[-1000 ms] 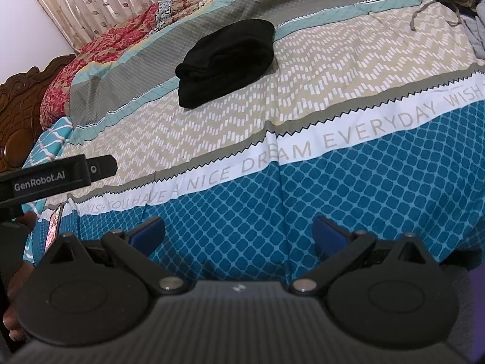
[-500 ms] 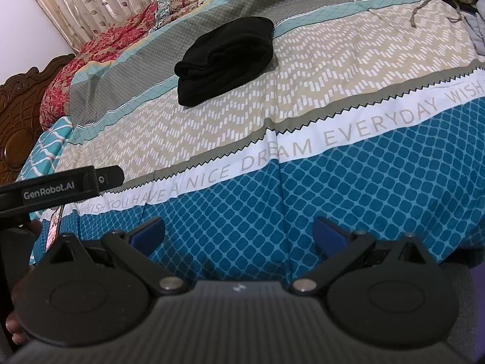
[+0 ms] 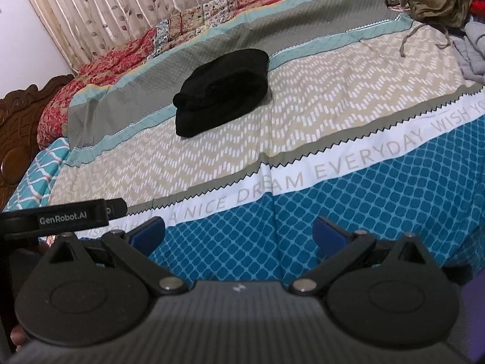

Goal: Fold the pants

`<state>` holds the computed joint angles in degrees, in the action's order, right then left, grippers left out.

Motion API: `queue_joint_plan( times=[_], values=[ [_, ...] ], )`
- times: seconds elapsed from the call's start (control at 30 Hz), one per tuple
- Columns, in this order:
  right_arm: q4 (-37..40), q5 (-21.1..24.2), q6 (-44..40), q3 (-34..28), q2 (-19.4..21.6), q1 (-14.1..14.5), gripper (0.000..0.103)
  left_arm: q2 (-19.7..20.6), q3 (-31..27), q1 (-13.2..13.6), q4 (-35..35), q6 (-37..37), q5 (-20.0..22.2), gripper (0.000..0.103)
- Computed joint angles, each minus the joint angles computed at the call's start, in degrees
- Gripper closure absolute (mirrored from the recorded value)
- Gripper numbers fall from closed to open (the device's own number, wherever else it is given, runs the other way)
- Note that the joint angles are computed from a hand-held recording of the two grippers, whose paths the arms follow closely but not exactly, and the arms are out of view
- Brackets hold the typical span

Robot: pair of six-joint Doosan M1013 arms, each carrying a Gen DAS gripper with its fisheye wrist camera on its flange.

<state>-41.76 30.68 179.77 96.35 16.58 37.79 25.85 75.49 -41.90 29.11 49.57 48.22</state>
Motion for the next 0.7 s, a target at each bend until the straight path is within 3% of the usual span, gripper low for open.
queue_joint_plan(
  times=[0.7],
  values=[
    [-0.7,0.1,1.0,-0.2,0.2,0.2,0.0,0.1,-0.2,0.3,-1.5,1.0,0.4,0.0]
  ],
)
